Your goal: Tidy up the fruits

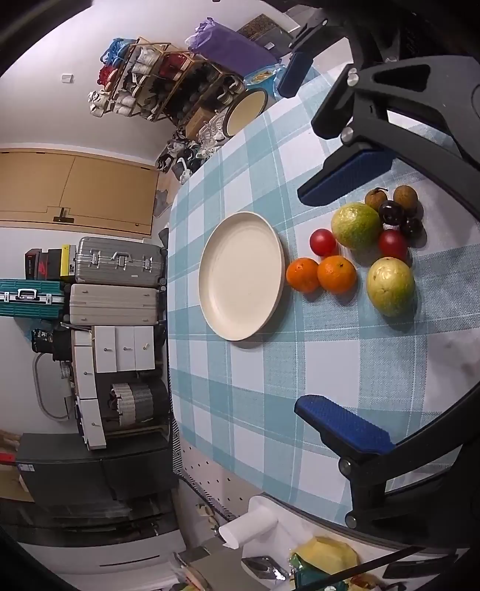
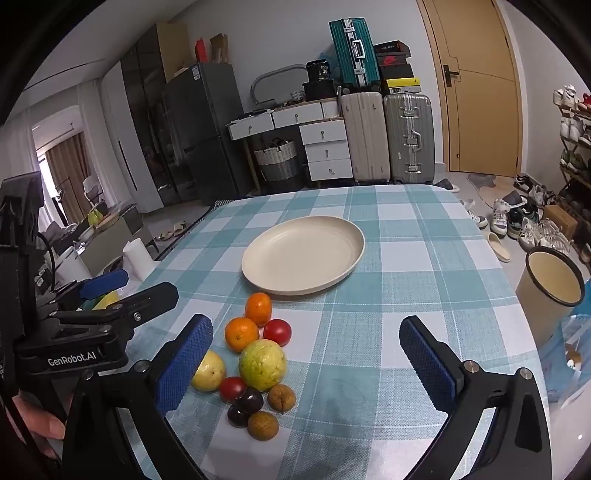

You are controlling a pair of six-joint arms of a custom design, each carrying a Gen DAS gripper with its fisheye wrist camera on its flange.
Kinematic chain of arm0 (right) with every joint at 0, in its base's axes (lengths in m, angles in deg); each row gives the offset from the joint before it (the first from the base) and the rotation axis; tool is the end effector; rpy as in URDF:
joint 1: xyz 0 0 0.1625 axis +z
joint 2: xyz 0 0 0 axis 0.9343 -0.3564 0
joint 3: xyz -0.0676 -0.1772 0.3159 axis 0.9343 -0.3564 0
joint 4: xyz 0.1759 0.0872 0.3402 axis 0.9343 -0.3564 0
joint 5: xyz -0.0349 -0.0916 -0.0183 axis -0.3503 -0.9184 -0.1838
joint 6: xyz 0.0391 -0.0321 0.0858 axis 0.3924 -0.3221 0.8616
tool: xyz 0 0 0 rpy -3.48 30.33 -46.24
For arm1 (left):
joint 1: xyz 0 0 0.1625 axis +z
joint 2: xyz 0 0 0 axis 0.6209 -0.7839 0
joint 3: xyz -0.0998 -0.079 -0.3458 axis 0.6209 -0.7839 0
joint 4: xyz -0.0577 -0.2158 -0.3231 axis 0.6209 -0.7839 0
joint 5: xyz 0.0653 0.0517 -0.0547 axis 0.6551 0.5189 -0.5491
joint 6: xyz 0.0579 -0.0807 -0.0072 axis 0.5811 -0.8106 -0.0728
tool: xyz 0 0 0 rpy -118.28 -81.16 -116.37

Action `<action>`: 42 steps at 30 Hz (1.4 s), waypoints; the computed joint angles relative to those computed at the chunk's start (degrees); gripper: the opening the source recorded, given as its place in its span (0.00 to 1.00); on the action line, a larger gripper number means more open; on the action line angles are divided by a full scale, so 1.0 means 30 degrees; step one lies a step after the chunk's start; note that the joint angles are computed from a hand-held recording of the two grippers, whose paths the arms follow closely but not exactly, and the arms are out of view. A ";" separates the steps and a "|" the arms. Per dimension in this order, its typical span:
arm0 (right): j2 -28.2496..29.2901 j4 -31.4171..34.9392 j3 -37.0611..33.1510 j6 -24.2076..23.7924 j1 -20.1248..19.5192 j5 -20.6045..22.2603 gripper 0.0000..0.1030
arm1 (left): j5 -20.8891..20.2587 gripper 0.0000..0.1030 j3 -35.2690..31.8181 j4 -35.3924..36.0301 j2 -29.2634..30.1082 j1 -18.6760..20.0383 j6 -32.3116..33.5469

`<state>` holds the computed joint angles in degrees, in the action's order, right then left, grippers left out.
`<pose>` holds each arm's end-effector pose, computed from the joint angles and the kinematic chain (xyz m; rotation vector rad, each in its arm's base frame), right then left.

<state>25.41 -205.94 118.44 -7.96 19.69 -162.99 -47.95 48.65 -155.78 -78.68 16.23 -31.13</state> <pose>0.0971 -0.7645 0.1942 0.6041 -2.4032 1.0548 -0.2959 -0.7725 0.0396 0.5592 2.2527 -1.0139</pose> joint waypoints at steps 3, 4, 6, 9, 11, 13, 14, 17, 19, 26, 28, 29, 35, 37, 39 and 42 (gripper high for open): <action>0.0014 0.0024 -0.0040 -0.0099 0.0012 0.0019 1.00 | -0.0033 0.99 -0.0024 0.0186 -0.0029 -0.0035 -0.0147; 0.0031 -0.0016 -0.0032 -0.0117 0.0007 0.0046 1.00 | -0.0063 0.99 0.0012 0.0196 -0.0049 -0.0031 -0.0162; 0.0135 -0.0135 -0.0062 -0.0243 0.0066 -0.0052 1.00 | -0.0092 0.99 0.0042 0.0303 -0.0088 -0.0027 -0.0125; 0.0155 -0.0124 -0.0082 -0.0285 0.0079 -0.0063 1.00 | -0.0086 0.99 -0.0053 0.0334 -0.0043 0.0001 -0.0076; 0.0193 -0.0044 -0.0152 -0.0305 0.0118 -0.0145 1.00 | -0.0046 0.99 -0.0089 0.0290 0.0028 -0.0033 -0.0111; 0.0195 0.0025 -0.0176 -0.0298 0.0140 -0.0198 1.00 | -0.0038 0.99 -0.0132 0.0316 0.0058 -0.0024 -0.0193; 0.0197 0.0060 -0.0183 -0.0291 0.0147 -0.0223 1.00 | -0.0014 0.99 -0.0169 0.0393 0.0083 -0.0023 -0.0249; 0.0212 0.0060 -0.0209 -0.0311 0.0136 -0.0246 1.00 | -0.0039 0.99 -0.0096 0.0432 0.0017 0.0010 -0.0338; 0.0200 0.0143 -0.0217 -0.0284 0.0134 -0.0227 1.00 | -0.0032 0.99 -0.0119 0.0452 0.0015 0.0034 -0.0342; 0.0179 0.0142 -0.0157 -0.0292 0.0114 -0.0219 1.00 | -0.0062 0.99 0.0086 0.0538 -0.0123 0.0058 -0.0582; 0.0160 0.0121 -0.0073 -0.0267 0.0079 -0.0202 1.00 | -0.0076 0.99 0.0108 0.0594 -0.0164 0.0108 -0.0653; 0.0139 0.0109 -0.0027 -0.0272 0.0071 -0.0196 1.00 | -0.0077 0.99 0.0150 0.0611 -0.0190 0.0117 -0.0700; 0.0103 -0.0035 0.0090 -0.0275 0.0027 -0.0101 1.00 | -0.0176 0.99 0.0201 0.0650 -0.0226 0.0163 -0.0740; 0.0099 -0.0013 0.0089 -0.0281 0.0037 -0.0106 1.00 | -0.0158 0.99 0.0138 0.0609 -0.0173 0.0174 -0.0679; 0.0100 0.0005 0.0076 -0.0306 0.0042 -0.0139 1.00 | -0.0162 0.99 0.0167 0.0636 -0.0195 0.0178 -0.0709; 0.0093 0.0039 0.0073 -0.0235 0.0035 -0.0089 1.00 | -0.0108 0.99 0.0134 0.0607 -0.0169 0.0175 -0.0656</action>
